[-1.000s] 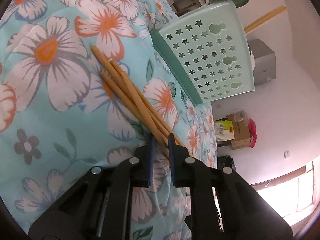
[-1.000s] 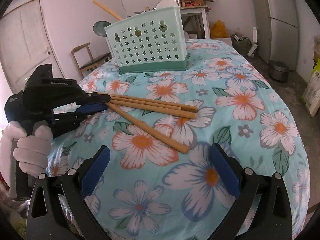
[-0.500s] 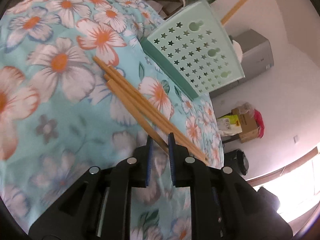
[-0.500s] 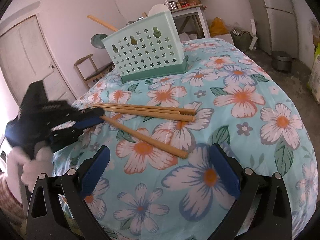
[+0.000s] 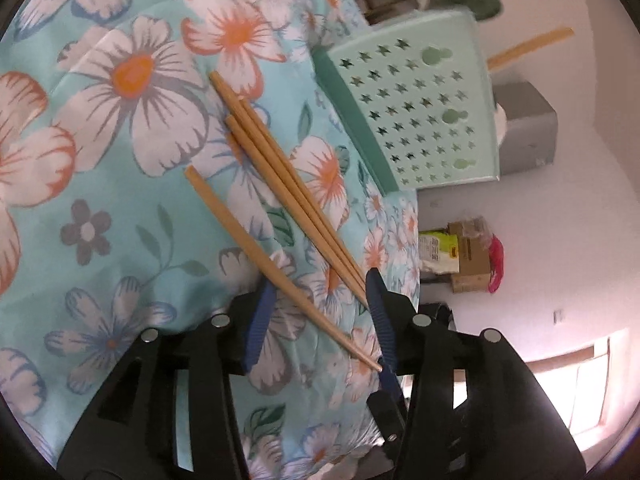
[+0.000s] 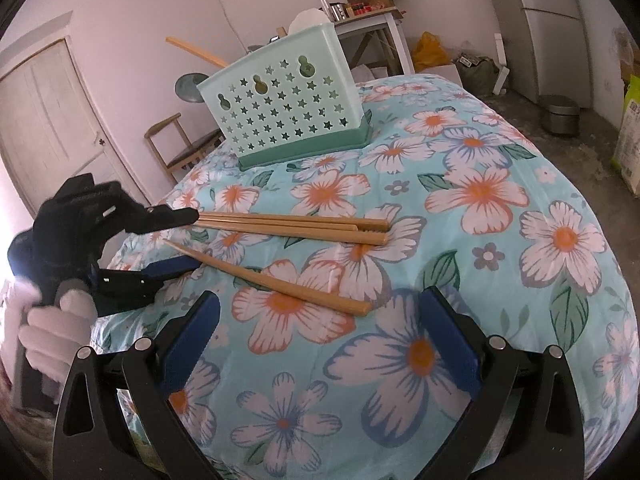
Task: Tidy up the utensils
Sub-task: 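Adjust the left tool's grip to separate one chopstick from the bundle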
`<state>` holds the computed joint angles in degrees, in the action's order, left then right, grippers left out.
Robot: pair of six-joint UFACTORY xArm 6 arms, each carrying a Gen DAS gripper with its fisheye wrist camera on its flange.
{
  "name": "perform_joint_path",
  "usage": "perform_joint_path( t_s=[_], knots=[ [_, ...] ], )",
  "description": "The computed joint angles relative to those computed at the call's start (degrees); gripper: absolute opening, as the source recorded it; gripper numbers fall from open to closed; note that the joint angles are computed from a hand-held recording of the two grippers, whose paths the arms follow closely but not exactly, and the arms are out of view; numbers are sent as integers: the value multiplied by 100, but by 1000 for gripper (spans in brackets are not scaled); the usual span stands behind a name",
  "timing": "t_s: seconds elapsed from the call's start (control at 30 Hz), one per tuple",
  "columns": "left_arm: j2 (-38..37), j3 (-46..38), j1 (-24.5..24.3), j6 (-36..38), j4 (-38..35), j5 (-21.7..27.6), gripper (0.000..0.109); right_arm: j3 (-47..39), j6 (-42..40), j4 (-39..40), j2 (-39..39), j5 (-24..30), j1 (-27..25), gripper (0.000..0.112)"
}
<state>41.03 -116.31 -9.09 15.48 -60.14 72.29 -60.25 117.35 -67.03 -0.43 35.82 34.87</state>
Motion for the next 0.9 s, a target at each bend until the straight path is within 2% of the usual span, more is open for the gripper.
perform_joint_path(
  t_s=[0.07, 0.13, 0.2, 0.33, 0.6, 0.73, 0.83, 0.9],
  knots=[
    [-115, 195, -34, -235, 2, -202, 41, -39, -64, 78, 26, 39, 9, 98],
    [-206, 366, -54, -516, 91, -382, 23, -52, -23, 93, 34, 67, 12, 98],
    [-257, 537, -54, -717, 143, -530, 11, -80, 14, 102, 54, 105, 21, 98],
    [-224, 548, -11, -597, -23, -486, 11, -137, 34, 143, 92, 225, 58, 98],
    [-677, 1202, -126, 749, -137, -1034, 14, -70, 280, 117, 28, 119, 0, 98],
    [-1014, 1678, -203, 1642, -197, -1437, 16, -162, -565, 827, 52, 13, -78, 97],
    [-1151, 1889, -234, 2082, -284, -1626, 18, -127, -1322, 1543, -27, -295, -246, 97],
    [-1207, 1989, -216, 2317, -373, -1666, 18, -41, -1470, 1704, -134, -508, -331, 97]
  ],
)
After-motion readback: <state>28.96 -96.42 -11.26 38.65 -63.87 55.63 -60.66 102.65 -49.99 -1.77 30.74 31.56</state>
